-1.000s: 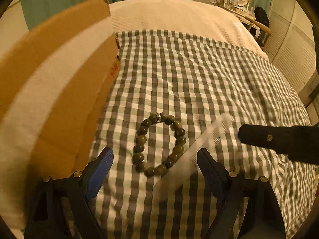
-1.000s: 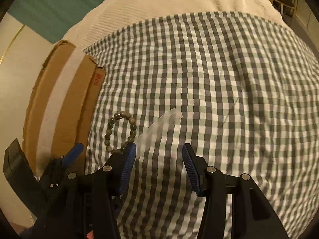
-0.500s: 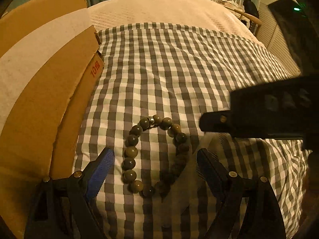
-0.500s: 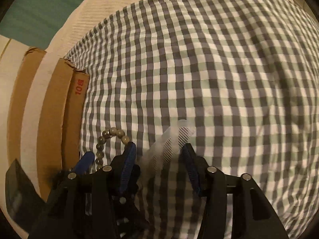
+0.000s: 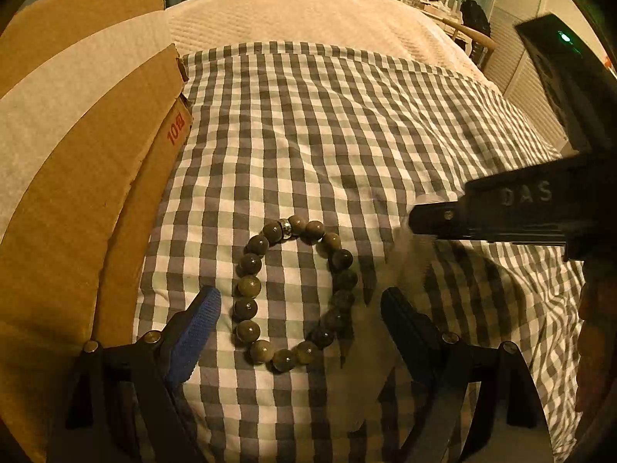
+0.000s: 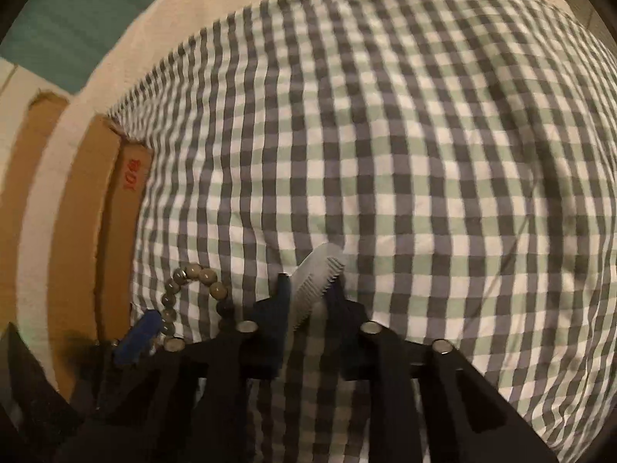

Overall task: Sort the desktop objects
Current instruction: 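Move both tools toward the bead bracelet and clear comb on the bed, then grasp the bead bracelet with the left tool while the right grasps the clear comb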

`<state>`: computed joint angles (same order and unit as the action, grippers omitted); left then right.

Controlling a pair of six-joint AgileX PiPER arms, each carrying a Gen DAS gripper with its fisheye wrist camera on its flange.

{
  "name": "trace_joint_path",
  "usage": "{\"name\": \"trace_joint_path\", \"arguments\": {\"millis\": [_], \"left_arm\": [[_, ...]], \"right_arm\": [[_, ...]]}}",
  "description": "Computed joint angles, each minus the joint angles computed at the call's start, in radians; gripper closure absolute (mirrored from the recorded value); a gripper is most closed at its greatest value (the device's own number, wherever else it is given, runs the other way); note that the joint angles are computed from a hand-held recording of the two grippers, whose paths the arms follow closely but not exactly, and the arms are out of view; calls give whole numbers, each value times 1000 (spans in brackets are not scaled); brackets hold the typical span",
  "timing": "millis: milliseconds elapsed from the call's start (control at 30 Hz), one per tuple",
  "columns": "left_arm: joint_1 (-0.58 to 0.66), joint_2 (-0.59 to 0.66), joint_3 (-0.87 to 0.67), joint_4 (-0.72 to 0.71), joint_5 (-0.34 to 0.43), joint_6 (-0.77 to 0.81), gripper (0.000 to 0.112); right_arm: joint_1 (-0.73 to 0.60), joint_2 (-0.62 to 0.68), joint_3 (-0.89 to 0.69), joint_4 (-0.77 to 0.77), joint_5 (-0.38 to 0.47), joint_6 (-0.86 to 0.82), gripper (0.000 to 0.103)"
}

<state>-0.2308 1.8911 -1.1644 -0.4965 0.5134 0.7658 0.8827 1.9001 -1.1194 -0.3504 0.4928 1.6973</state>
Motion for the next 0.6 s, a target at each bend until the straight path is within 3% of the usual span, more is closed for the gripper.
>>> {"name": "trace_joint_path", "arguments": {"millis": [100,233,300,367,467,533,600], "left_arm": [[-3,9,-18,12,13,-31,24],[-19,38,-63,95,34,-117,24],[-22,45,-68,115,35,-147,30],[-17,58,-83,121,40,-176,38],[-8,62,-87,147,21,-207,60],[4,64,-91,146,23,-199,73],[15,65,-96,146,27,-191,82]], "right_arm": [[21,-28,11,-59,57,49,87],[63,-28,-74,-119,294,-51,88],[70,-39,-65,-149,339,-67,88],[29,-48,-33,-110,258,-76,87],[15,-48,37,-57,93,-7,83],[16,-24,28,-55,60,15,67],[11,-10,12,-39,45,-20,58]]}}
